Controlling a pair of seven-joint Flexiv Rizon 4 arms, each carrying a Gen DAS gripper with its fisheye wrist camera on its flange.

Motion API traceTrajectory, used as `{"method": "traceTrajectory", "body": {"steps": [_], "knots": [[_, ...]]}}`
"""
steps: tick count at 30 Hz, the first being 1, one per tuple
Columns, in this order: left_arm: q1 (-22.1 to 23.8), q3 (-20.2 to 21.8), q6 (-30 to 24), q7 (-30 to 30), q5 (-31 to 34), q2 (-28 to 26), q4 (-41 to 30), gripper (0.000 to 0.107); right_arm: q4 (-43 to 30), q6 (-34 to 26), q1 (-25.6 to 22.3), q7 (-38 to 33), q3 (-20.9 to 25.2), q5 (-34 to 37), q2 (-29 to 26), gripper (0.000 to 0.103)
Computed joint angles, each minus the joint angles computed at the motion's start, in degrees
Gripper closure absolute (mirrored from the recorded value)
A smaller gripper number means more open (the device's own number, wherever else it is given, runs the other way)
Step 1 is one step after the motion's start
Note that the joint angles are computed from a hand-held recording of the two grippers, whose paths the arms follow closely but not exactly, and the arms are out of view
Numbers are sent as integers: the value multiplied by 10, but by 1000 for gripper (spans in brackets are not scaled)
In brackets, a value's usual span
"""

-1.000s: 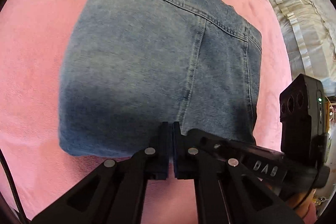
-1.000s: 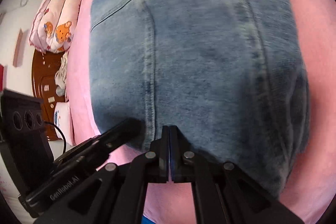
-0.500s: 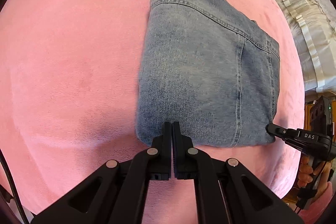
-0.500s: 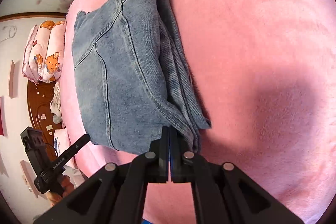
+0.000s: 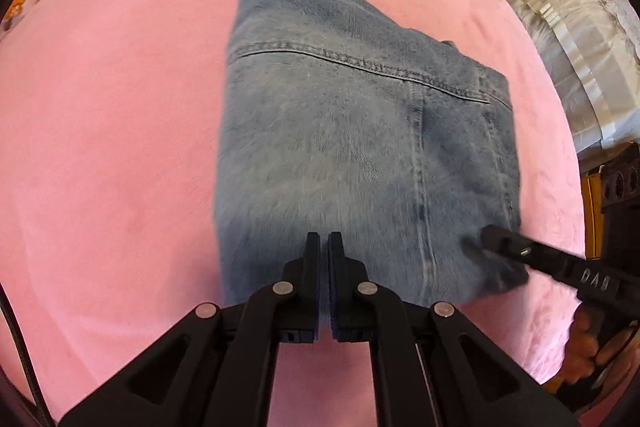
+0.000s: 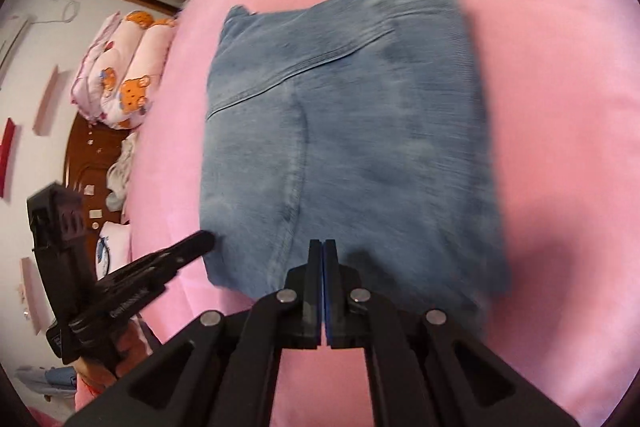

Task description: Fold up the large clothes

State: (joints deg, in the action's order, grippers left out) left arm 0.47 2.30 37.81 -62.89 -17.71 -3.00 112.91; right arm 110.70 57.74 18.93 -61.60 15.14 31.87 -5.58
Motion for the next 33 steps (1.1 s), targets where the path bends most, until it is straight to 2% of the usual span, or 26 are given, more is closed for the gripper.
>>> {"method": "traceTrajectory", "body": {"steps": [3,5,9,13,15,17,20,22,25,28,33], "knots": [[1,-12,36,32,-56,-35,-6,105,-32,44,11,-18,4,5,-60,103],[0,-18,56,39,-65,-56,-19,105,-47,73,22,9,-2,-34,-92,103],[0,-36,82,61,-87,-106,-62,105,-86,143,0,7,15,-42,-145,103],[-8,-46,114,50,-72,-155,-119,105,-129,156,-23,4,28,-69,-190,103],[-3,-50,90,41,-72,-175,-151,105,-147,157,-30,5,28,-89,-206,103],[-3,-57,121,35,-84,-194,-166,105,-169,133,-44,2,39,-100,-221,103],[1,-65,121,23,-90,-224,-207,105,-170,137,-42,7,42,-114,-224,103],[6,-70,120,18,-97,-237,-226,105,-169,140,-53,-6,55,-109,-224,103],[2,-64,139,12,-76,-252,-247,105,-171,134,-77,-33,76,-86,-224,103],[-5,-57,137,-8,-45,-276,-281,105,-168,143,-72,-32,64,-89,-219,103],[-4,-62,151,-16,-32,-288,-286,105,-152,165,-44,35,14,-135,-216,103]]}}
